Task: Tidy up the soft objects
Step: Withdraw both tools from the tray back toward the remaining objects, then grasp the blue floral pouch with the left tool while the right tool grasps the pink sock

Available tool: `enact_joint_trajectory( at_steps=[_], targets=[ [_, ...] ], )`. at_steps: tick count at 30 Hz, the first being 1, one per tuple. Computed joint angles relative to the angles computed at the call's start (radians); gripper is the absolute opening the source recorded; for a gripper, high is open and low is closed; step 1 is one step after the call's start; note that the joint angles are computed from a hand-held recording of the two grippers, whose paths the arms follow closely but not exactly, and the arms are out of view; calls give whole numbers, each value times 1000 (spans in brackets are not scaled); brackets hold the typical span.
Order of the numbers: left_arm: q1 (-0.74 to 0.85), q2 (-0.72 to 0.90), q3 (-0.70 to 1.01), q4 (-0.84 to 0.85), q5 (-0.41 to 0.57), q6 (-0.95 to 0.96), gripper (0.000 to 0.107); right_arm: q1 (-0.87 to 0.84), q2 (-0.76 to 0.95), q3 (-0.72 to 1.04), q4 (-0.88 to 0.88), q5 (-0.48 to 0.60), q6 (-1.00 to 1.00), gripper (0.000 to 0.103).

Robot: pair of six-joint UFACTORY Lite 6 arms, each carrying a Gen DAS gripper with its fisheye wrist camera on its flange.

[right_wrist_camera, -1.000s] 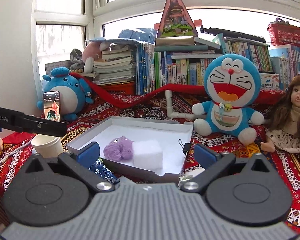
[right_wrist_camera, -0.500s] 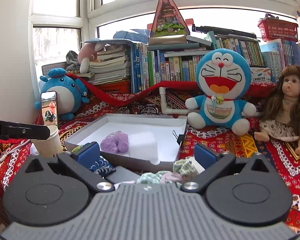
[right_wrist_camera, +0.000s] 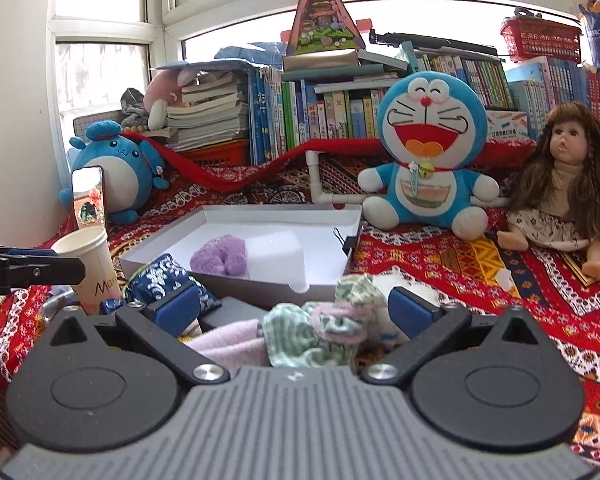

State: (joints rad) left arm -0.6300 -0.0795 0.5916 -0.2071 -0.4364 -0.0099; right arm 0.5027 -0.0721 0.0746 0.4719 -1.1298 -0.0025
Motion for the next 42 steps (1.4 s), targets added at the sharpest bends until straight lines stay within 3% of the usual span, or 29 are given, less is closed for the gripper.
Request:
enact_joint_trajectory(
  at_steps=[8,14,18,21,24,30,42],
  targets=[
    [-6,12,-55,15,-5,-26,88,34,75,-18,37,-56,44,103],
    [-8,50,-47,86,1,-111,78,79,146,-13,24,-100,82,103],
    [-31,87,-34,80,5,-117,63,131,182,4,37,-105,72,103],
    [-34,112,-17,110,24,-173,45,174,195,26,66,-79,59,87],
    [-28,119,-12,197,27,-267,44,180,216,37,36,-81,78,82],
    [-66,160,13,38,-5,-132,46,181,256,72,23,-75,99,79],
    [-76,270,83,3,-49,-84,47,72,317,119,-99,-76,160,80]
  ],
)
